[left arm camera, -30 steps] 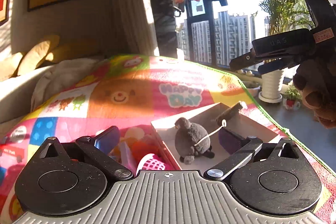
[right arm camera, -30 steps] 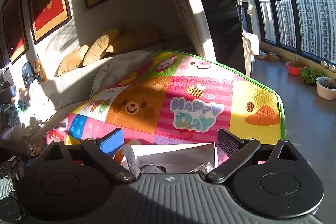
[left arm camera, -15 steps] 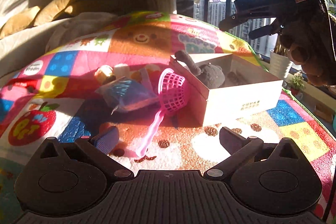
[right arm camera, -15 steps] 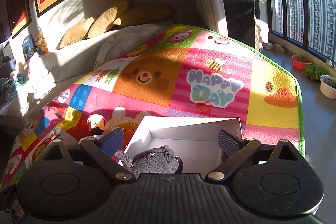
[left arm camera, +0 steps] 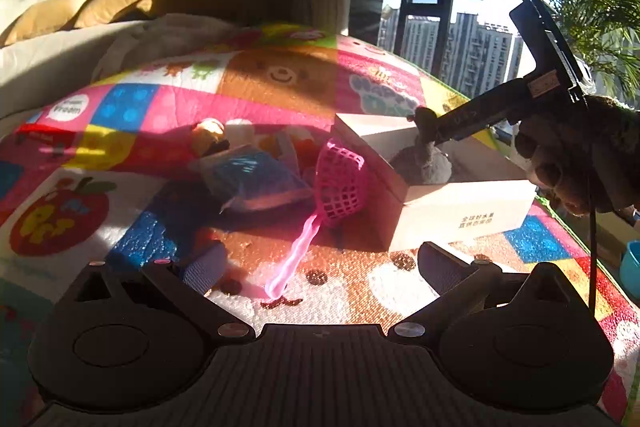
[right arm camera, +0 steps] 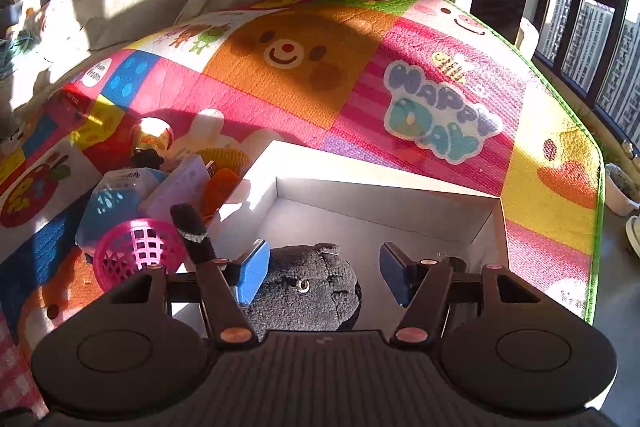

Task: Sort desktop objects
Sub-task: 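Lower the plush into the white box with the left tool while the right tool drops the cylinder in, then grasp the pink mesh basket scoop with the right tool and lift it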

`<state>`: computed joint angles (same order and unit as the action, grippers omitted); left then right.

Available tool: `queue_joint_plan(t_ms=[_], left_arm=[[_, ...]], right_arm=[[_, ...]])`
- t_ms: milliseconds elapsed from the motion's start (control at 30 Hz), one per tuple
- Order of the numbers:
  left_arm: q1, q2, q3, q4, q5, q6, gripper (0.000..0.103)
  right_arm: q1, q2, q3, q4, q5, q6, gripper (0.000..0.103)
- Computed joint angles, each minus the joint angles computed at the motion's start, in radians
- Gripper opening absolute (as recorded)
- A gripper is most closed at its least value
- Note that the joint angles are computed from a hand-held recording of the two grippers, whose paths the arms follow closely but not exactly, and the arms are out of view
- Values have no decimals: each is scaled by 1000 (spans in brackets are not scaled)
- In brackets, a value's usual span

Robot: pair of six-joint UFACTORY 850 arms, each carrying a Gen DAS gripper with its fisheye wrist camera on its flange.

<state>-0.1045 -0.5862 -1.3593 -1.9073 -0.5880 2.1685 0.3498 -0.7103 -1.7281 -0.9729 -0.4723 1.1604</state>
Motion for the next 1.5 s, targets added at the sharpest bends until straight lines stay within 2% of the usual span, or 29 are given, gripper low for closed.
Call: queue_joint_plan(t_ms=[167, 300, 400, 467, 567, 667, 733, 800, 833, 900, 967, 1033, 1133, 1267, 1300, 1400, 1467, 1500], left_arm=[[-7, 0, 1, 35, 3, -9, 103], [-11, 11, 16, 17, 0, 26, 103], [-13, 12, 15, 15, 5, 24, 103], [-16, 10, 12, 21, 7, 17, 103], [-21, 8, 10, 34, 7, 9, 103], [-21, 10, 13, 46, 0, 6, 103], [-21, 10, 12, 50, -1, -1, 103], [-19, 8, 9, 53, 0, -10, 103], [-18, 6, 7, 55, 0, -16, 103], [-18, 2, 2, 59, 4, -25, 103], [-19, -3, -3, 66, 11, -36, 103], [-21, -6, -5, 72, 18, -41, 103], [-21, -7, -8, 79, 20, -42, 103], [-26, -11, -10, 61, 40, -26, 103], [-28, -12, -10, 51, 55, -17, 103], [-33, -6, -5, -12, 101, 44, 103], [-31, 0, 0, -70, 127, 108, 103], [-28, 2, 1, -88, 135, 129, 103]], right_arm=[[25, 65, 76, -89, -164, 15, 66], [20, 142, 148, -196, -109, 199, 68], [13, 193, 184, -264, -16, 334, 73], [3, 191, 160, -127, 50, 235, 79], [-15, 138, 97, 187, 101, -13, 80], [-26, 33, -26, 501, 21, -240, 80], [-36, -38, -100, 649, -41, -365, 80], [-43, -71, -121, 686, -53, -391, 81], [-47, -70, -110, 708, -32, -417, 79], [-47, -40, -52, 625, 41, -370, 75], [-40, -18, -21, 417, 63, -212, 75], [-38, -12, -11, 238, 36, -80, 78], [-53, -3, 0, 177, 7, 3, 81], [-30, 53, 74, -86, 3, 270, 81], [-17, 73, 101, -175, 29, 347, 81], [23, 97, 127, -353, 110, 434, 81], [54, 79, 104, -416, 153, 430, 81], [65, 60, 79, -397, 173, 387, 81]])
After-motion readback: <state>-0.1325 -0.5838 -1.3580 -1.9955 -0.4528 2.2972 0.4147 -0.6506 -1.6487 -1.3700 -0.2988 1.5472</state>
